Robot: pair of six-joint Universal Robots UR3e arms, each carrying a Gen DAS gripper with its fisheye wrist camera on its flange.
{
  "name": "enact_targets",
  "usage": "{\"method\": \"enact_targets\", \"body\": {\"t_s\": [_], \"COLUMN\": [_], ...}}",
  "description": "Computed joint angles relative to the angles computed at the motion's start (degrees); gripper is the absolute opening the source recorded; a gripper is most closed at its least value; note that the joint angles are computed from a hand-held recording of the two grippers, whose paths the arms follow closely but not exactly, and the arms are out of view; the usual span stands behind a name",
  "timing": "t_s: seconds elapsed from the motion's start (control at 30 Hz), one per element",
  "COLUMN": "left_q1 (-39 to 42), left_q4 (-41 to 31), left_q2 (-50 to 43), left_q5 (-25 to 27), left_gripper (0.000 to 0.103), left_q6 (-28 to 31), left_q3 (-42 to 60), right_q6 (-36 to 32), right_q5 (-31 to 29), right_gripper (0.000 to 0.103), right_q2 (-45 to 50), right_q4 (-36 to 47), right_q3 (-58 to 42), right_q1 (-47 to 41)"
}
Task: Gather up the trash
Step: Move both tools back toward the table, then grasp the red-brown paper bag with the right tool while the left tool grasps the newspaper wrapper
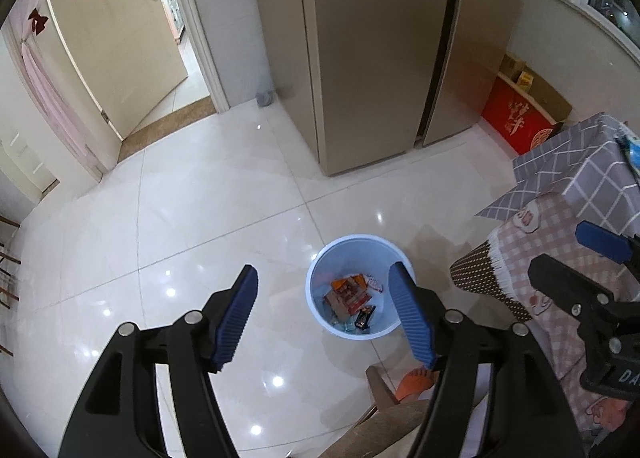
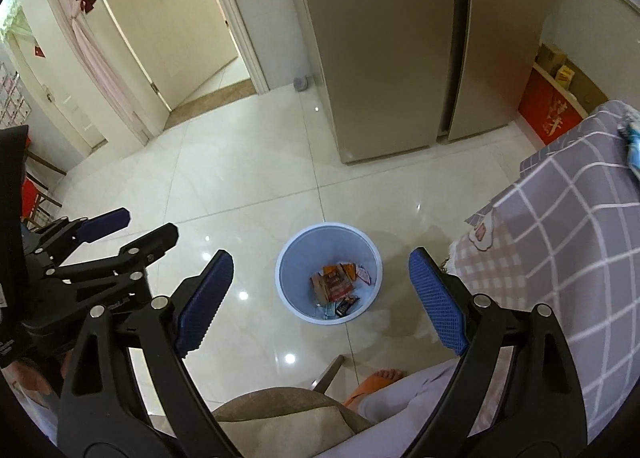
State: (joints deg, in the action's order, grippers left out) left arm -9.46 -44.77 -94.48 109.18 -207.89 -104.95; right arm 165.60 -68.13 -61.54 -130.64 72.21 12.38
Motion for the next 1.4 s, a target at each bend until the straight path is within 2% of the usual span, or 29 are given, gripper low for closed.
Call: {"method": "enact_targets", "body": {"t_s": [0.33,0.53,0.7,1.1,1.4], "left_q1": [-7.83,-14.91,-19.63,-29.82,-33.76], "left_q4": [-0.44,-1.1,-1.71,-9.67,-21.96], "left_q2": [-3.12,-8.35,-13.79,-31.95,-47.05], "left_q5": [2.7,4.89,4.78,3.35,1.55], "left_gripper": [0.067,0.067,0.067,0.067,0.069], "left_q6": [-3.7,-4.3,-4.02,-0.83,0.48], "left_q3": [7.21,16.16,24.21,52.74,78.6], "right_q6": [-1.03,-1.54,-2.44,-8.97,-13.7], "right_q5": [1.85,1.98,1.04,5.9,6.25], "right_gripper": [0.088,0.088,0.088,0.088,0.088], "right_q2": [-15.42,-24.56,-31.69,-45.93,-49.63], "right_q4": [-7.87,-9.94,-12.01,-6.62,-3.01], "right_q3": [15.76,23.83,30.27,40.19,43.92], "right_q1": [-6.58,-11.98,-17.84,-38.66,-48.66]}}
